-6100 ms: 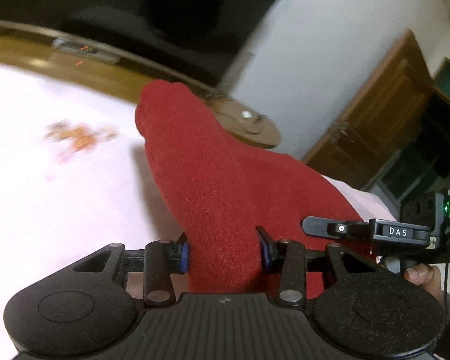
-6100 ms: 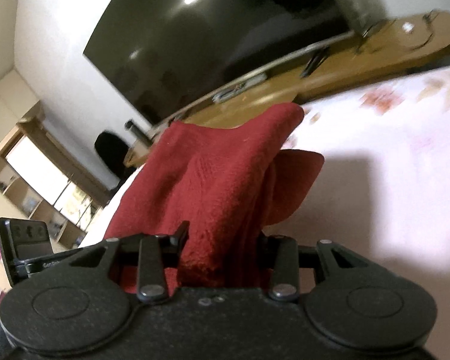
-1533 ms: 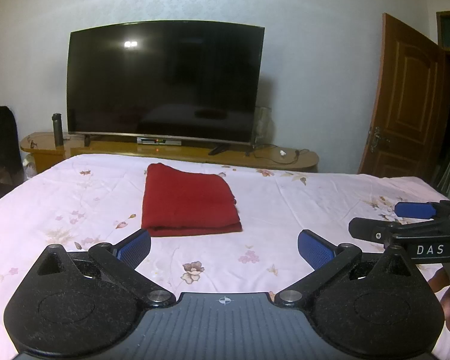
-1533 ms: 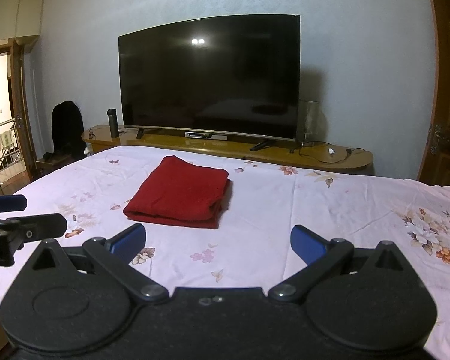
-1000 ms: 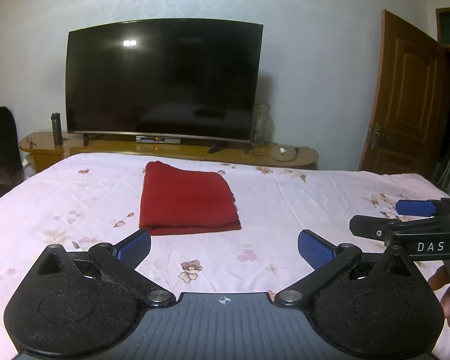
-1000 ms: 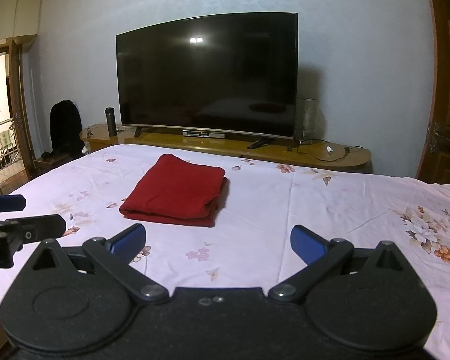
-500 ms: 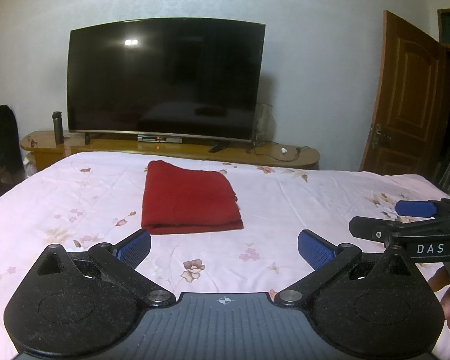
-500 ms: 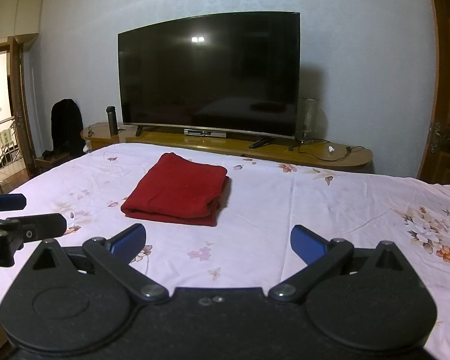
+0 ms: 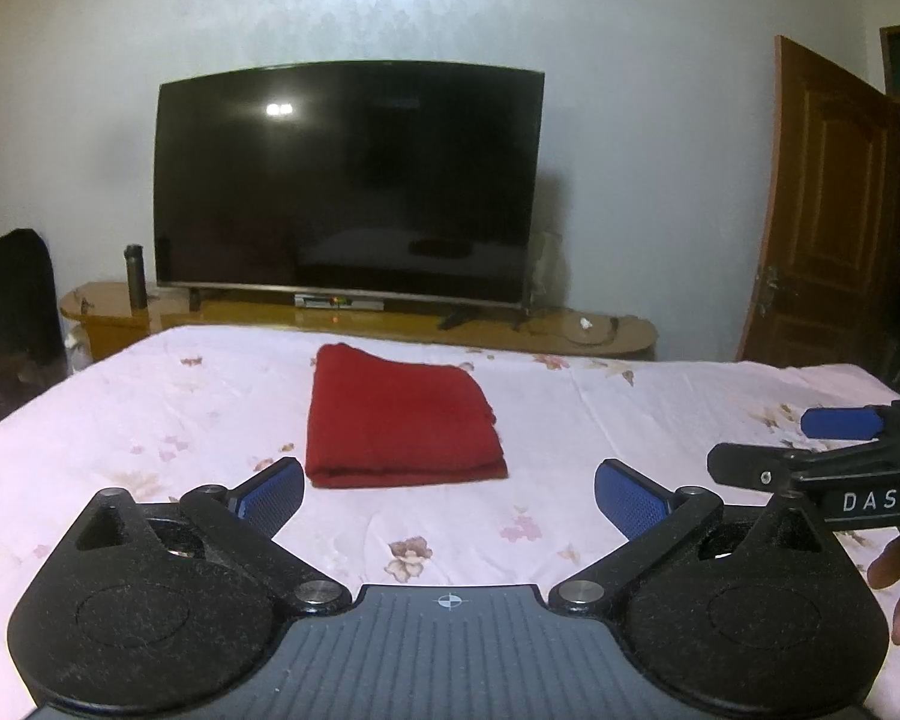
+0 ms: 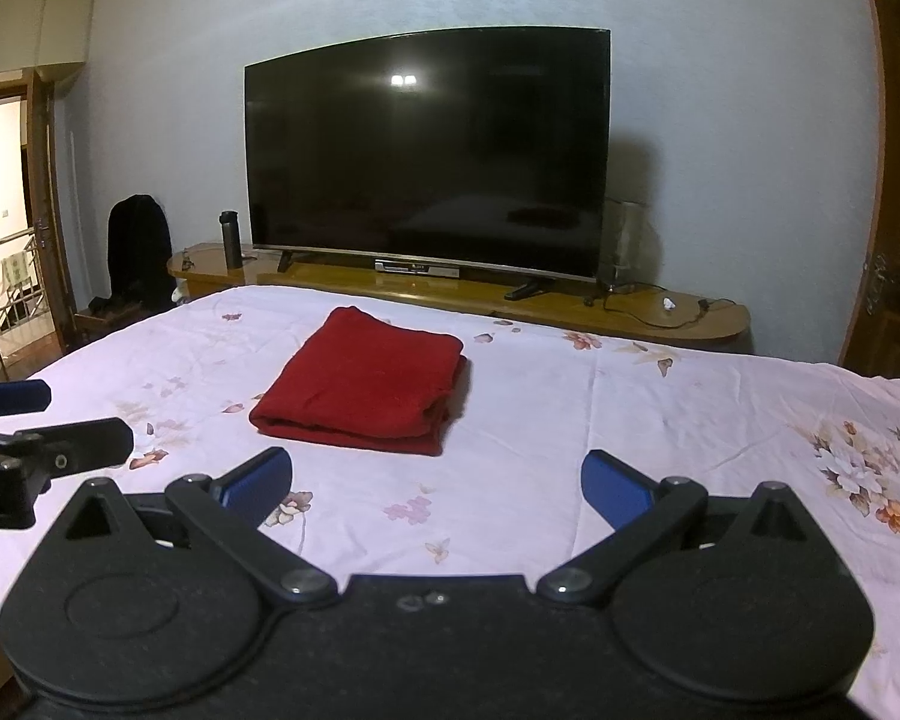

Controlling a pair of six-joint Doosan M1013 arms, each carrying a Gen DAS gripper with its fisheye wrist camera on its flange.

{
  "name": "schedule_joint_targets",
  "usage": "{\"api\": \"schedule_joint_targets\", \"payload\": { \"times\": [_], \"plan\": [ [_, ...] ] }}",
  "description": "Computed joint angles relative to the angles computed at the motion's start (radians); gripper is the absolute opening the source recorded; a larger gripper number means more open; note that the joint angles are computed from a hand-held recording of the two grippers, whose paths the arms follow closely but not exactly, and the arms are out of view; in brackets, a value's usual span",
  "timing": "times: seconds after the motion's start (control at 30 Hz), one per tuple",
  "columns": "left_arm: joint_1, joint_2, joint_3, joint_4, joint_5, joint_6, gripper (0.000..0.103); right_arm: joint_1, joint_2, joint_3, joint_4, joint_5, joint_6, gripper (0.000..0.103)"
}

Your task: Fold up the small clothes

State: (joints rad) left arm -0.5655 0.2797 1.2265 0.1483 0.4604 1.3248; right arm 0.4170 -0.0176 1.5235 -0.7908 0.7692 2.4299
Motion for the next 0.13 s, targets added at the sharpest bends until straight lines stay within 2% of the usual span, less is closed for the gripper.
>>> {"api": "schedule_joint_targets", "payload": {
  "times": [0.13],
  "plan": [
    [0.004, 0.004, -0.011, -0.049, 0.028, 0.034, 0.103, 0.001, 0.001, 0.000, 0.002, -0.006, -0.005, 0.102]
  ]
}}
